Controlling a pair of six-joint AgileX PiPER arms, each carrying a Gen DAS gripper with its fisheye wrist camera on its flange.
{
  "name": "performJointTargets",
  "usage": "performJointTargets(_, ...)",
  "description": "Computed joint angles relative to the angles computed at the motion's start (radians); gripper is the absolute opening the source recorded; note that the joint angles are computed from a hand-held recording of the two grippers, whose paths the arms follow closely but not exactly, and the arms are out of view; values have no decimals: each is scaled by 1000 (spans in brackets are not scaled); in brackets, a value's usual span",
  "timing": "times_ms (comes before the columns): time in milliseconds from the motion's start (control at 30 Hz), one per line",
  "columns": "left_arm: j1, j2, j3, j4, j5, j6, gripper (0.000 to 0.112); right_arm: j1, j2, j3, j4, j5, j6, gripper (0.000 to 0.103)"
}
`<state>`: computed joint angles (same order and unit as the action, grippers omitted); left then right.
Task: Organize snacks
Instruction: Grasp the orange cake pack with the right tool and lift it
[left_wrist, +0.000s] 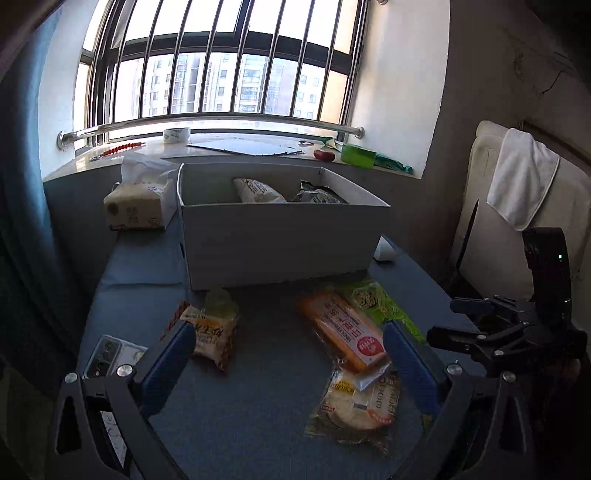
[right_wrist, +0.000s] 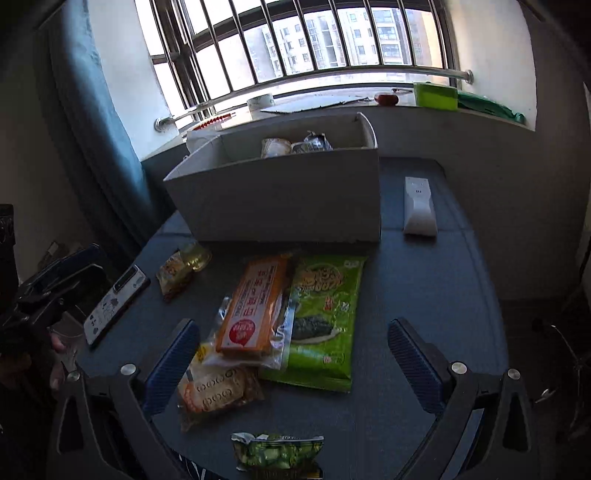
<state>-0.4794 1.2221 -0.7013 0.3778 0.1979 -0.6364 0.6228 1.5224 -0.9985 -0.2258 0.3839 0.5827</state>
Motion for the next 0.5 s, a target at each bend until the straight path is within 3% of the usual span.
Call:
performJointTargets(100,-7,-20,72,-49,-32,-7,103,43,81,-49,-42,47,26,103)
performJointTargets(233,2,-34,115,2,-43,-86,103,86,222,-213,-94,147,43,103)
performJointTargets(500,70,-47,140,-255,-63,179,103,113,523,-617,-42,448,-114,103)
